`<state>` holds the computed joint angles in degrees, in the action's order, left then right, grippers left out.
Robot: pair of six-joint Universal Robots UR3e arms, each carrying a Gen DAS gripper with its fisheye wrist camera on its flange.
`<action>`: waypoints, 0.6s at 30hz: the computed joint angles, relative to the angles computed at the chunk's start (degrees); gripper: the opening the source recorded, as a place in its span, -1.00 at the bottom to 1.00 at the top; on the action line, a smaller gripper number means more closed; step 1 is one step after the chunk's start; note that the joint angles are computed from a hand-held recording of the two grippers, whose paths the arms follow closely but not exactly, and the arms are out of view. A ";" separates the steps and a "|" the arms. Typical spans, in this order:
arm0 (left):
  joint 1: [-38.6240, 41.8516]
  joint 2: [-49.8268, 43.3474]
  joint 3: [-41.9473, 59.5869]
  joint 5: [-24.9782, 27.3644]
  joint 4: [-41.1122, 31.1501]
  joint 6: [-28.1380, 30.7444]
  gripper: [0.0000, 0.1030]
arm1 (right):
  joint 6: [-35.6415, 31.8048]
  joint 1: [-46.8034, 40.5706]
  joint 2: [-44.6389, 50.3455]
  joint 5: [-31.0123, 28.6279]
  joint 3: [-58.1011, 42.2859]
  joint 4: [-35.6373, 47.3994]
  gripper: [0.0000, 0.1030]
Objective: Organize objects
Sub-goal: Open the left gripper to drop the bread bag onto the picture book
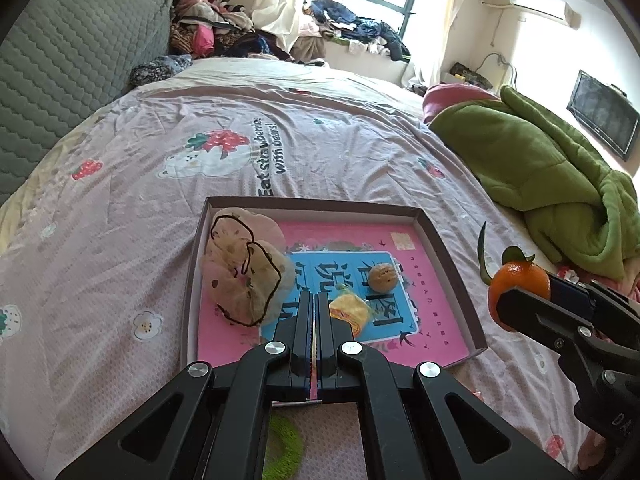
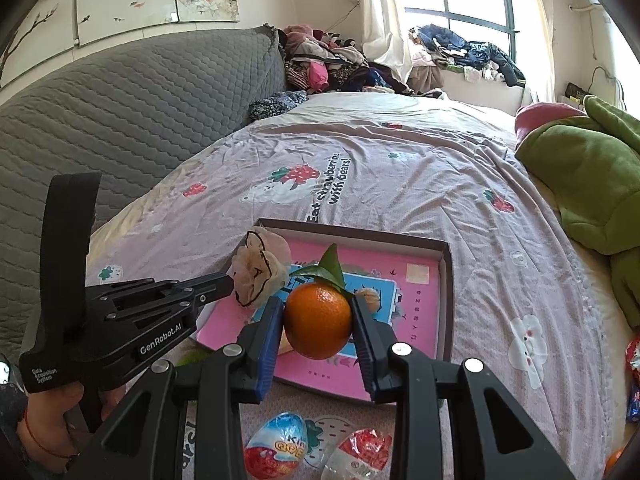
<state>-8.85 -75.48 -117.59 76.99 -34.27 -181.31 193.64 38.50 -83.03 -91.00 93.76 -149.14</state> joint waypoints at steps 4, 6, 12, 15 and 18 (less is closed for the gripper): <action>-0.32 -0.86 0.34 0.76 0.51 0.02 -0.99 | -0.08 0.09 1.54 -0.34 -1.44 -0.04 -0.32; -0.18 -1.38 0.41 0.82 0.90 0.00 -0.99 | -0.01 0.01 2.71 -0.42 -2.17 -0.33 -0.32; 0.07 -3.70 0.25 1.26 2.81 -0.29 -0.99 | 0.41 -0.58 4.94 -0.01 -2.23 -1.67 -0.32; 0.00 -4.73 -0.03 1.49 3.95 -0.40 -0.99 | 0.37 -1.07 5.70 0.01 -1.81 -2.27 -0.32; -0.33 -5.85 -0.13 1.97 4.80 -0.72 -0.99 | 0.56 -1.61 6.50 -0.09 -1.67 -2.51 -0.32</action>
